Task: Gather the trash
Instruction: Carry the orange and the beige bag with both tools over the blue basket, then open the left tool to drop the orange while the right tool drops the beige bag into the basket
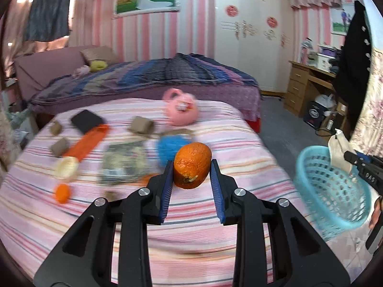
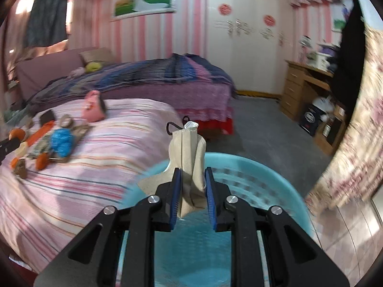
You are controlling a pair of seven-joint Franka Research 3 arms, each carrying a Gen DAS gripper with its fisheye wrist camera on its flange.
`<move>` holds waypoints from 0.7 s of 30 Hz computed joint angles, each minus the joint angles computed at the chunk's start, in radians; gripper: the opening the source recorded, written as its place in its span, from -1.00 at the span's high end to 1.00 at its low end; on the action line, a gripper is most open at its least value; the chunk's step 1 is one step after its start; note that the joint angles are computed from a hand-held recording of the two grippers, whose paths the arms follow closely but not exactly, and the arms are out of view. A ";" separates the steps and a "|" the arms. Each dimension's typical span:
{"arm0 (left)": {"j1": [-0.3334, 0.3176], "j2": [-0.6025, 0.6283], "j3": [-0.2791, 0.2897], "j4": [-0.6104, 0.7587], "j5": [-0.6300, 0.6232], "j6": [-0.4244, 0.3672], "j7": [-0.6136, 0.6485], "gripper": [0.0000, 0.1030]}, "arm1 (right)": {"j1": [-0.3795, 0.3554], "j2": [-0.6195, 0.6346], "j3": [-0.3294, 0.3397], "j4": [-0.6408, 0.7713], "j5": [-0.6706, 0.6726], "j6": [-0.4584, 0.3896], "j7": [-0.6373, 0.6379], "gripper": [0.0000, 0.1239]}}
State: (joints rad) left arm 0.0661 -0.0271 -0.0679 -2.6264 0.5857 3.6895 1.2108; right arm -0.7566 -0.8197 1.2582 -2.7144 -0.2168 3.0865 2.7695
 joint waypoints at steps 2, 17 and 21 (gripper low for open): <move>-0.027 0.015 -0.022 0.016 0.043 -0.008 -0.076 0.43 | 0.011 -0.002 -0.017 -0.029 -0.001 -0.007 -0.002 0.67; -0.200 0.160 -0.159 0.165 0.064 -0.124 -0.127 0.40 | 0.089 -0.040 -0.113 -0.162 -0.034 0.000 0.063 0.67; -0.188 0.163 -0.173 0.195 0.133 -0.156 -0.188 -0.20 | 0.100 -0.045 -0.117 -0.173 -0.037 -0.002 0.077 0.67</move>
